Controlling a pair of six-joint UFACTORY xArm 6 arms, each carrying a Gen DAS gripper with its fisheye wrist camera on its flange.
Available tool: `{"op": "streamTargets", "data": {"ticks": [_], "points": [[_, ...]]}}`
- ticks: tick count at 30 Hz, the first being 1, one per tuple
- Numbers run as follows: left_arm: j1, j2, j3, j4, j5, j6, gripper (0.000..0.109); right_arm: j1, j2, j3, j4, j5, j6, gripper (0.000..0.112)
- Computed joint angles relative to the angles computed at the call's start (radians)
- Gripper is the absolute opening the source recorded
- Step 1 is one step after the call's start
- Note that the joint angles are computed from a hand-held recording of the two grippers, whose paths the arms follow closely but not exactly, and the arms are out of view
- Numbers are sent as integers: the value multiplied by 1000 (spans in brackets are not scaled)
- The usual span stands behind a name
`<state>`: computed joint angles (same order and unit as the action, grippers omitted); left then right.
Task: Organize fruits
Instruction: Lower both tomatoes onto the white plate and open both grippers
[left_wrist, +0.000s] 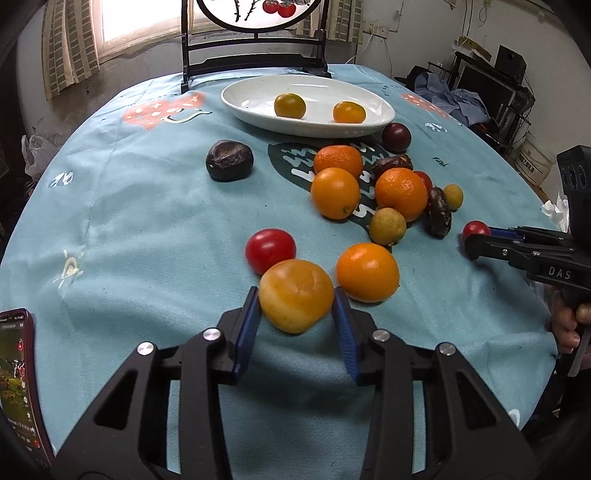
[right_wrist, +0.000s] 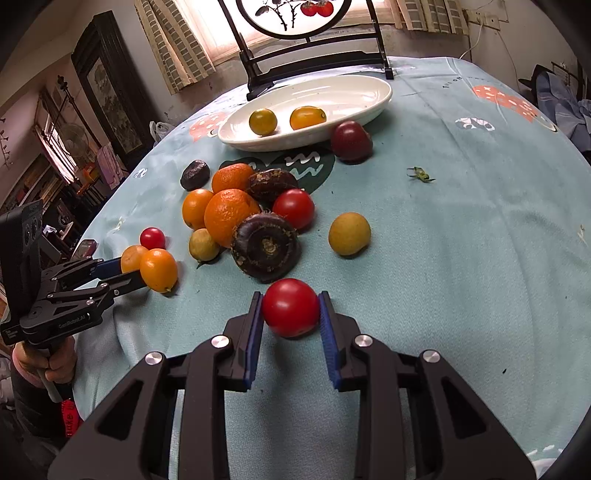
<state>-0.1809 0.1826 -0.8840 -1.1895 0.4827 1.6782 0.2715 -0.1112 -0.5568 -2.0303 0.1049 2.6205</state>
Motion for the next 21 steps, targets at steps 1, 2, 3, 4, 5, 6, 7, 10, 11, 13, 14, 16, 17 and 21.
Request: {"op": "streamTargets", "data": {"ticks": [1,2,3,4,5,6,7,10,11,13,14,16,17,21], "points": [[-1,2,-1,-2,0,0,39,0,0,0,-3,0,3,30],[-1,0,0,-2,-1,-1,39,1,0,-1,-4,0,5,30],[-2,-1,1,-3,0,-1,39,3,-2,1,-6,4,9,30],[1,-5,3,-2,7,-4,39,5,-7,4,-7,9,11,30],[7,-11,5,4,22,-7,38,9,-12,9,-3,15,8,30],[13,-21,8,6,37,-7,38,11,-18,14,12,19,-11,30],[21,-31,12,4,49,-1,38,14,-23,18,32,23,-37,30],[44,-65,11,2,99,1,38,17,-40,12,14,15,-36,30],[46,-73,7,2,111,-6,38,13,-48,3,-17,8,-12,30],[43,-80,-18,1,134,-25,38,-1,-65,-27,-99,-11,51,30],[39,-80,-36,1,146,-35,38,-11,-72,-44,-119,-15,55,30],[23,-69,-82,7,163,-61,38,-39,-77,-72,-69,-12,-37,30],[11,-56,-113,9,166,-77,38,-53,-72,-91,-52,-9,-75,30],[-47,35,-261,47,147,-177,39,-143,30,-236,-51,-63,-135,30]]}}
